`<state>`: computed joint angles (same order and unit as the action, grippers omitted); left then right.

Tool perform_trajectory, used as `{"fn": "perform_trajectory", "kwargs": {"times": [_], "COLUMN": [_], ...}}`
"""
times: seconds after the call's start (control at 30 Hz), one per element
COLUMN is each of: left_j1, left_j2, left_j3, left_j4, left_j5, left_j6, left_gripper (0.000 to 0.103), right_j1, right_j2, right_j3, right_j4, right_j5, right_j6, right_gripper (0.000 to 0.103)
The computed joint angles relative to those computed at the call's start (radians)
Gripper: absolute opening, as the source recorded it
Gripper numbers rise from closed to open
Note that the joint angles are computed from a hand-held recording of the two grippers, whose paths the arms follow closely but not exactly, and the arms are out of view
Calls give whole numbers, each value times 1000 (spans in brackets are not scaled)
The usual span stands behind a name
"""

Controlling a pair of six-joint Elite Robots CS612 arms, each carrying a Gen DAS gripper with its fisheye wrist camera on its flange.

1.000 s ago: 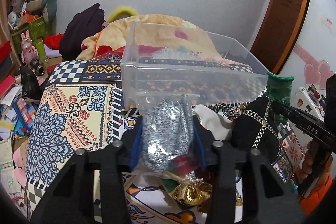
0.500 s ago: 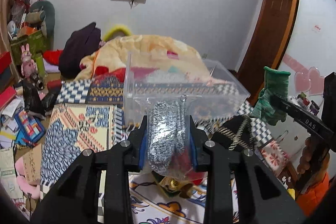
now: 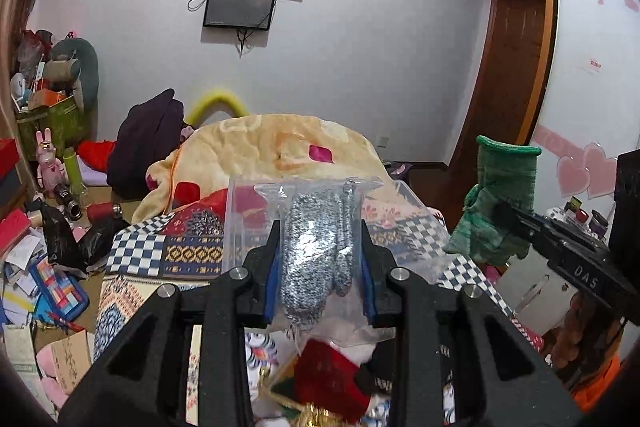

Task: Organize soft objects
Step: 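Carry both items over the clear box and open both grippers to drop them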

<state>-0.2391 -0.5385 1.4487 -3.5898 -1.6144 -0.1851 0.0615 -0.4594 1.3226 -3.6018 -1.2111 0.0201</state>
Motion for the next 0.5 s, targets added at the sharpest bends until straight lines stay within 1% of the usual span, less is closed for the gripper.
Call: {"fn": "perform_trajectory", "kwargs": {"times": [0.2, 0.4, 0.5], "left_j1": [-2, 0, 3], "left_j2": [31, 64, 82], "left_j3": [-77, -160, -202], "left_j4": [73, 182, 249], "left_j5": [17, 9, -15], "left_j6": [5, 4, -6], "left_gripper": [32, 32, 32], "right_j1": [14, 23, 27], "right_j2": [33, 56, 60], "right_j3": [-73, -131, -146], "right_j4": [64, 152, 202], "right_j5": [-1, -12, -22], "right_j6": [-6, -13, -13], "right_gripper": [14, 14, 14]}}
